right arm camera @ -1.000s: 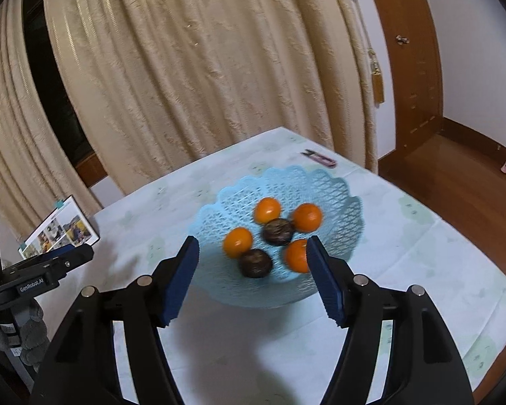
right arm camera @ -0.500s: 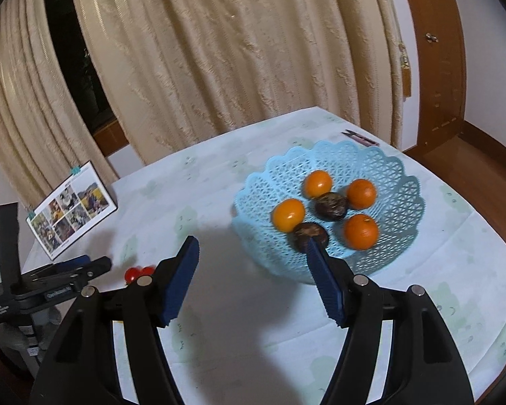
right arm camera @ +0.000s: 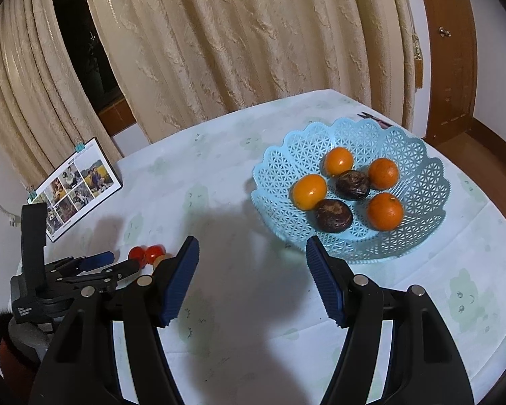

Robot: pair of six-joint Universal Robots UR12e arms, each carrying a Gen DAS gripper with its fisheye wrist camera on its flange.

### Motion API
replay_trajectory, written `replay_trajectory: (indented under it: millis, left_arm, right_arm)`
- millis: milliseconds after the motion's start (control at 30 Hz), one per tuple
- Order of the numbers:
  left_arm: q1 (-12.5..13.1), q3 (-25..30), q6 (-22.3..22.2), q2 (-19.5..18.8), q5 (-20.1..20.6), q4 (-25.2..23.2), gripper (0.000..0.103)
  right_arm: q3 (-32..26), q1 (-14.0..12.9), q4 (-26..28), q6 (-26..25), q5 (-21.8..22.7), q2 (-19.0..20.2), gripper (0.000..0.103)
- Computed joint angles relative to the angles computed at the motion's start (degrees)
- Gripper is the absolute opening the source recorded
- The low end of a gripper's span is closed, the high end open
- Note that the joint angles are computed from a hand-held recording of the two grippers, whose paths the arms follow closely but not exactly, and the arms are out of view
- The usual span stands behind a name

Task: Organize fruits
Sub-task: 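Move both open tools back to the tomatoes and small fruits on the table, then grasp a red tomato with the left tool while the right tool approaches a yellow fruit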

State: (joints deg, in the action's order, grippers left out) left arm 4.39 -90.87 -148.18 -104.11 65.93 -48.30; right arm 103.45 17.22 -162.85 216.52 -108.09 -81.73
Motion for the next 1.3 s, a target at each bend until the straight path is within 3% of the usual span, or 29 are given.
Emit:
replay_trajectory:
  millis: [300, 600, 800, 1033, 1300]
  left_arm:
    - [0.27, -0.13, -1.95, -0.29, 2.33, 3.73, 0.066]
    - [-0.94, 0.00, -0.19, -0.81, 2.84, 4.18, 0.065]
    - [-1.25, 1.18, -0.08, -1.79, 0.78, 3.57, 0.053]
    - [-1.16, 2.72, -0.28, -2.99, -2.04, 0.95, 0.031]
    - [0.20, 3.05, -2.58, -2.53, -4.50, 1.14, 0.030]
  right_arm:
    - [0.24, -0.37, -0.28, 0.41, 0.89, 0.14, 0.068]
    - [-0.34, -0.16, 0.07, -0.35, 2.09, 0.89, 0.068]
    - [-0.61, -0.04, 0.83, -0.42, 2.52, 1.27, 0.068]
    - [-1.65, 0.38, 1.82, -1.28, 3.76, 2.37, 0.068]
    - [-4.08, 0.89, 3.67, -3.98, 7.12, 4.79, 0.068]
